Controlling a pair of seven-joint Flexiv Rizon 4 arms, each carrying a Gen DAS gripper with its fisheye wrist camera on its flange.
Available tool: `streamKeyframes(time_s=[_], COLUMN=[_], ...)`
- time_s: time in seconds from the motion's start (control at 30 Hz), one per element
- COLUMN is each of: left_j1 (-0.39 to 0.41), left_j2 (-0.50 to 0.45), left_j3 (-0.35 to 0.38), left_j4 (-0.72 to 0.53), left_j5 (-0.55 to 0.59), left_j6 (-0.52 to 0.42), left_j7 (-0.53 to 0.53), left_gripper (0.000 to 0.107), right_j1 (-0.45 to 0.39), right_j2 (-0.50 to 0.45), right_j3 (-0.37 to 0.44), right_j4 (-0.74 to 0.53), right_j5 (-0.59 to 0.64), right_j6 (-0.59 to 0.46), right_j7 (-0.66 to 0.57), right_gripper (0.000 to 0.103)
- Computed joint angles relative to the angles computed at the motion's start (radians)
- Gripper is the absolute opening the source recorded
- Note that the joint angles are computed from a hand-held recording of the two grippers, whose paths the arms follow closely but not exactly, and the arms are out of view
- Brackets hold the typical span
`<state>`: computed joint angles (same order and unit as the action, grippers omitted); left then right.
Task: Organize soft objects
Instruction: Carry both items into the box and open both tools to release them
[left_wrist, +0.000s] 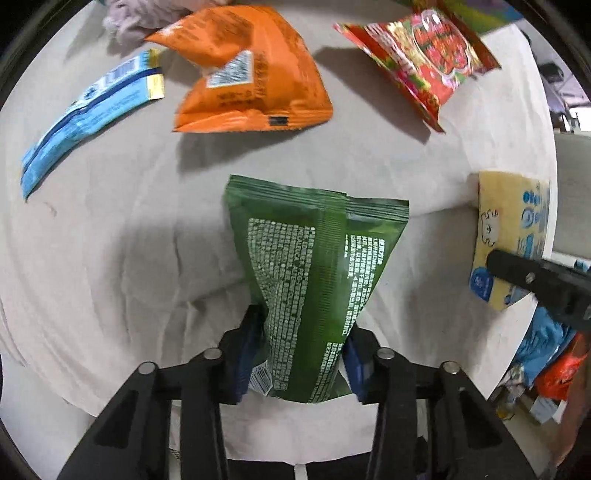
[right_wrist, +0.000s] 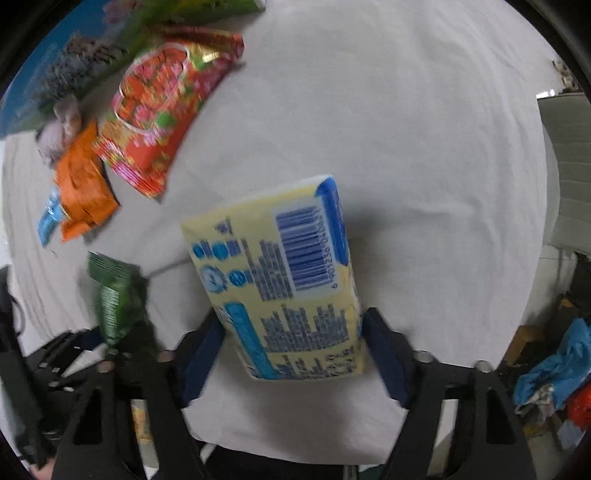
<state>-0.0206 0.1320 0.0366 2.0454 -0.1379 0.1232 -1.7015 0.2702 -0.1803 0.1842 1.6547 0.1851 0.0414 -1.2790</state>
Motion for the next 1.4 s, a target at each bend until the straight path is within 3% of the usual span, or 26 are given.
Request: streamKeyframes(time_s=[0.13,0.37,0.53,0.8,1.1,1.4], left_j1=[-0.01,0.018,0.034,0.022,0.051,0.126], left_j2=[0.077,0.132,0.15,0.197,0.083,-0.21], left_j3=[-0.008,-0.012,-0.011,-0.017,0.011,0.013], left_j4=[0.045,-0.072,-0.185,-0.226,-0.389,-0.712], left_j5=[0.029,0.076,0.096,0.086,0.01,-0.077], left_j6=[0.039,0.001,-0.018,-0.019,-0.038,-0.09], left_j7=[-0.073,-0.116,-0.091,-0.068,0.046,0.13], left_gripper=[0.033,0.033,0.033,0.033,0.033,0.033], right_j1=[0.001,0.005,0.008,0.021,0.045,0.095], right_j2=[0.047,0.116,0.182,0.251,0.229,0.021], right_j3=[0.007,0.006,0.006,-0.005,-0.011,-0.009], right_j4=[0.051,0.051,0.043,-0.011,-0.172,-0.405], right_j5=[-0.014,0.013,0.047,0.099,0.098,-0.062], right_j6=[0.058,0.081,0.086,0.084,0.109,0.166], right_j7=[0.0,-0.012,-0.039,-0.027,0.052,0.136], right_gripper=[0.07,0.067,0.065,0.065,0.065,0.065])
